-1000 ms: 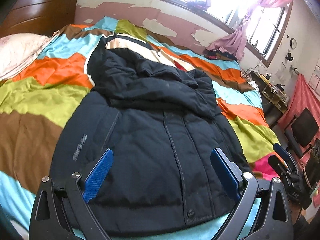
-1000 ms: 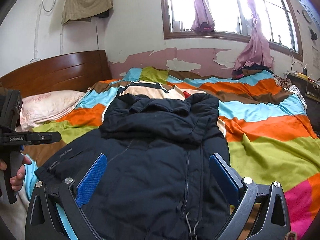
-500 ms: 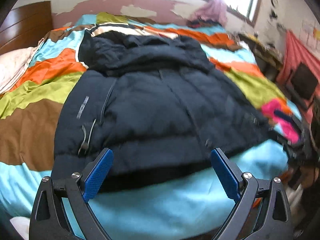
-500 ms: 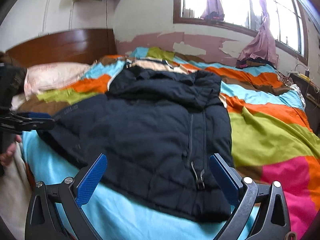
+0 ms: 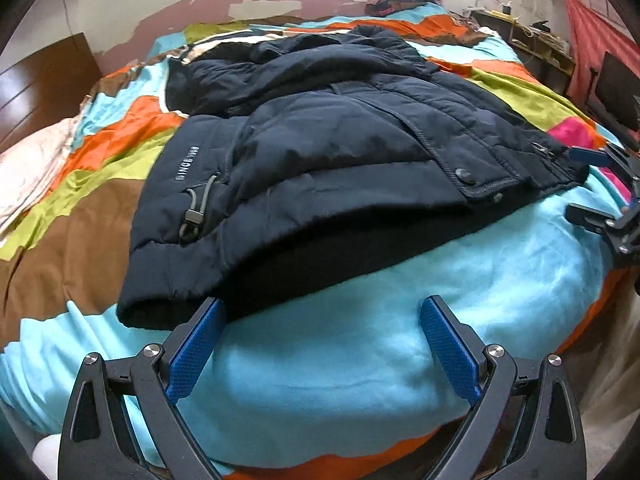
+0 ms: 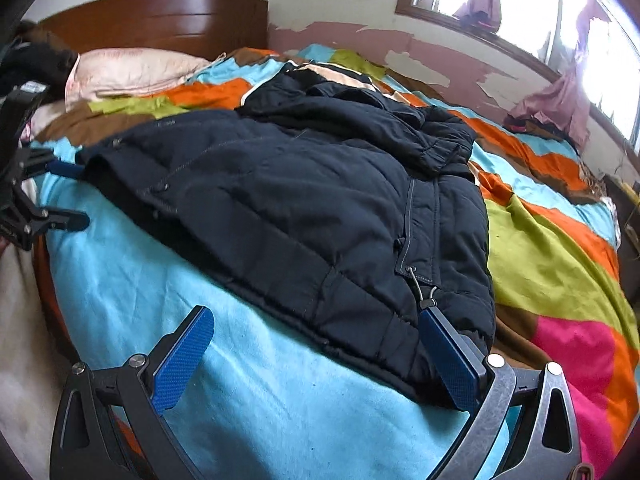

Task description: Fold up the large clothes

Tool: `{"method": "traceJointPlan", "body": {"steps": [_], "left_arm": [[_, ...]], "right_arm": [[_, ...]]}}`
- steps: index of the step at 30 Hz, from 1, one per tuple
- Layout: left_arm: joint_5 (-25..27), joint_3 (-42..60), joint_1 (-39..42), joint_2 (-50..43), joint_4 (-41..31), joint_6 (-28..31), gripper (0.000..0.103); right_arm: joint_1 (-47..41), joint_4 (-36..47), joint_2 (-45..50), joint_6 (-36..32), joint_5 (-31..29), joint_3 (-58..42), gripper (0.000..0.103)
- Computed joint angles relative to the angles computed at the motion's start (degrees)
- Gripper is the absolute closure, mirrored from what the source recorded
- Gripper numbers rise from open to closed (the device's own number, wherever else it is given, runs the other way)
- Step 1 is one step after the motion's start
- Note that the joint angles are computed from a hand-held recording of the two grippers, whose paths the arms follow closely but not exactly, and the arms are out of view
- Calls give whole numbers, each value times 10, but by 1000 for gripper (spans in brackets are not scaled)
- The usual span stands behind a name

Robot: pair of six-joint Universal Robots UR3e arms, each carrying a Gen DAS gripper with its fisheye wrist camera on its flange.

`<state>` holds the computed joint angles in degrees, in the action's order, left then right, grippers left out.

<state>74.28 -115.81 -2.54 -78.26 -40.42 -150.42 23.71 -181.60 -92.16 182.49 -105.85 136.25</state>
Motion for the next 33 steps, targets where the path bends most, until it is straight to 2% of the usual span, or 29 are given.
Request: {"method": "traceJointPlan", "body": {"steps": [3, 9, 13, 18, 23, 26, 29, 33], "left_arm": [[17, -7, -7, -7, 25, -9, 2], [61, -26, -29, -24, 108, -28, 1], [62, -30, -27, -28, 123, -30, 1], [54, -31, -19, -28, 131, -35, 1], [36, -39, -5, -12, 126, -34, 2], [29, -47, 2, 0, 124, -29, 2], [60, -54, -11, -1, 147, -33, 1], [115, -62, -29, -26, 210, -53, 1]], "right_arm": [[-9, 4, -4, 5, 5, 4, 0], [-7, 17, 4, 18, -45, -1, 0], [-18, 26, 18, 34, -67, -11, 0], [-19, -1, 48, 48, -104, -30, 0], [-50, -60, 37, 36, -73, -23, 0], [-66, -68, 33, 25, -53, -39, 0], [-72, -75, 43, 17, -43, -58, 0], [-88, -77, 53, 15, -17, -75, 0]]}}
